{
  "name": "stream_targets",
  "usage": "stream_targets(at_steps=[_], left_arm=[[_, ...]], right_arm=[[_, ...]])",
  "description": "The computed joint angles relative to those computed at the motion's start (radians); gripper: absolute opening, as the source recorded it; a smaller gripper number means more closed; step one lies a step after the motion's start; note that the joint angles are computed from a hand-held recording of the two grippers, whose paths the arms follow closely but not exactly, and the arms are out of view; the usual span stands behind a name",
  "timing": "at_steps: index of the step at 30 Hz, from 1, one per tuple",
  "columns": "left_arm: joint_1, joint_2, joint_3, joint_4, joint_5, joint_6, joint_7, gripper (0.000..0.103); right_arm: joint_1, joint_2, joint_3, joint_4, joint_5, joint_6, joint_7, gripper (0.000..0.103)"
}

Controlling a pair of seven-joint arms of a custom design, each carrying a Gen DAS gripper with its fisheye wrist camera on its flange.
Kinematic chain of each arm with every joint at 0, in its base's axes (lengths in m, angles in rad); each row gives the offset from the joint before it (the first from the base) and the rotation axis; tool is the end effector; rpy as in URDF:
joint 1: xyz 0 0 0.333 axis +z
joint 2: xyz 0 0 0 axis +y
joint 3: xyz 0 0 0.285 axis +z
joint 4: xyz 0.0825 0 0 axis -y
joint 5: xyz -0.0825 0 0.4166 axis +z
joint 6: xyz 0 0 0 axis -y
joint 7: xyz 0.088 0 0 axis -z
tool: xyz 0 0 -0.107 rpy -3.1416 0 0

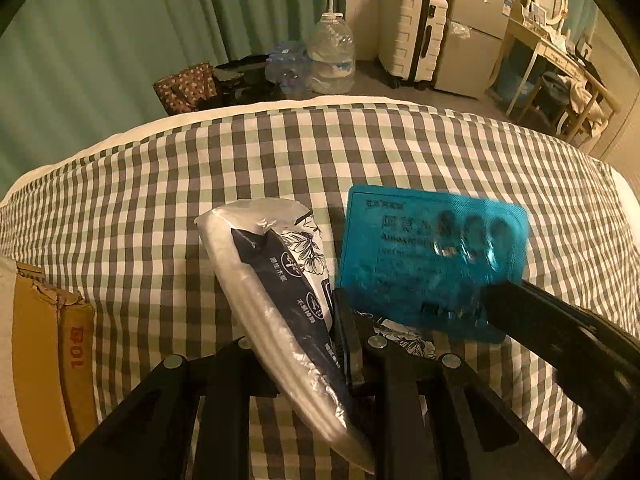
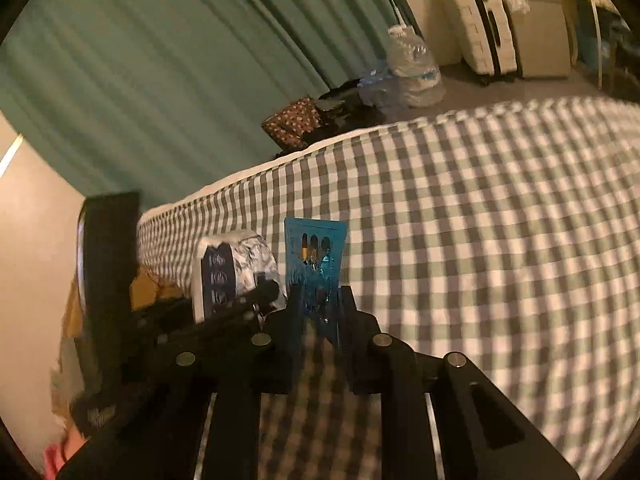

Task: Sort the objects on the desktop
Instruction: 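Grasp the framed card with the left tool while the right grasps the blue blister packet, then carry and drop the framed card into the box with the left tool while the right drops the blister packet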

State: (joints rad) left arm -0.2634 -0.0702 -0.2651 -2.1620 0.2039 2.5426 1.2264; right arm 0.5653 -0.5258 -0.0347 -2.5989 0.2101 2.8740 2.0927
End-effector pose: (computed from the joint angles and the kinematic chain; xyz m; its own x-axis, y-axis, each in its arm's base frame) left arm 0.5081 -0.3012 0.4276 -0.3144 -0.9484 -0.0417 -0.8384 0.2980 -0.4564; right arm 0.4122 0.2277 0.4799 0.0077 -0.8542 -0.5200 -0.8106 0.2992 -0.5034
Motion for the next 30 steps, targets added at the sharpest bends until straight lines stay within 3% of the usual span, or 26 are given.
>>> stream_targets(at_steps=[3,6,9,13,16,20,27,30], left_arm=[[0.001,-0.010,0.007,-0.019,-0.034,0.019,0.038,0.019],[0.005,-0.036,0.008,-0.052,-0.050,0.046,0.056,0.017],[0.012,-0.096,0.013,-0.110,-0.100,0.085,0.070,0.015],[0.023,-0.190,0.018,-0.174,-0.173,0.095,0.098,0.013],[0.030,-0.256,0.014,-0.197,-0.195,0.061,0.126,0.013],[0.025,-0.358,0.019,-0.238,-0.245,0.026,0.171,0.013],[0.008,-0.563,0.045,-0.301,-0.338,-0.062,0.243,0.013],[0.015,-0.625,0.071,-0.277,-0.386,-0.148,0.256,0.013]], right_arm=[[0.023,0.057,-0.020,0.028,0.036,0.027,-0.006,0.018],[0.123,0.096,-0.108,0.052,0.163,0.050,-0.102,0.018],[0.081,0.085,-0.056,0.033,0.154,0.100,-0.093,0.012],[-0.062,0.002,0.086,0.009,-0.013,0.053,0.025,0.009],[-0.095,-0.077,0.126,-0.017,-0.091,-0.006,0.104,0.009],[-0.115,-0.159,0.168,-0.030,-0.180,-0.114,0.196,0.009],[-0.057,-0.336,0.193,-0.042,-0.238,-0.285,0.293,0.009],[-0.024,-0.383,0.219,-0.010,-0.259,-0.345,0.313,0.009]])
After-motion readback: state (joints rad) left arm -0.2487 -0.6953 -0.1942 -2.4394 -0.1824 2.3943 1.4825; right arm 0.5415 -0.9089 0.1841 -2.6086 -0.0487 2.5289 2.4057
